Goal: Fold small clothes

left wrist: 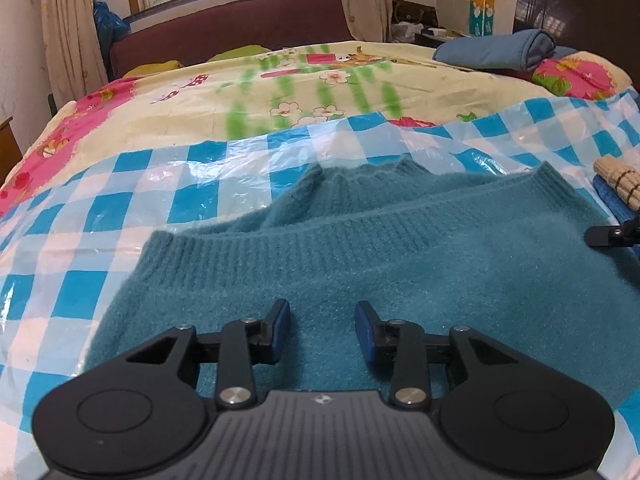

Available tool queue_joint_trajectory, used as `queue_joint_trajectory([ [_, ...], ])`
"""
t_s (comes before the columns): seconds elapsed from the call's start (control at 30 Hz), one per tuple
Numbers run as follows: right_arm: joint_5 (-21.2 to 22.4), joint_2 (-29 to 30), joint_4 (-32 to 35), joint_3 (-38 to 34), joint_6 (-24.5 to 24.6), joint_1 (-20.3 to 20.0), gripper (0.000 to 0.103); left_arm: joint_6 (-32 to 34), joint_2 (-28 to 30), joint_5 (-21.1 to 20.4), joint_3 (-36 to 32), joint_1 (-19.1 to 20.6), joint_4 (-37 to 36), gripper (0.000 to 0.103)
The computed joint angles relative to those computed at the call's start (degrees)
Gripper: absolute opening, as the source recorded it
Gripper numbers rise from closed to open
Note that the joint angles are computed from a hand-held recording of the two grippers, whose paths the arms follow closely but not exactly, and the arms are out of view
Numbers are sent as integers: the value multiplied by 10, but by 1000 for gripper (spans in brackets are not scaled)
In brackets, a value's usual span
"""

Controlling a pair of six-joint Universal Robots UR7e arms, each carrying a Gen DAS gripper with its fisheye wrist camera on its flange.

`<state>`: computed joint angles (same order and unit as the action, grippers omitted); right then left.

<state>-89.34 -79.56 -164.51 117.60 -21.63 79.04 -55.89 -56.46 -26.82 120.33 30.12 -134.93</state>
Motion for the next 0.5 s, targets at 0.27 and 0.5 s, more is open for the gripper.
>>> queue_joint_trajectory([
  [0.27,31,-18,112,-25,-15,-17,51,20,4,3,4,-9,-34,40],
  [0.5,79,-10,137,-32,-2,-39,56,65,39,4,-5,2,-93,40],
])
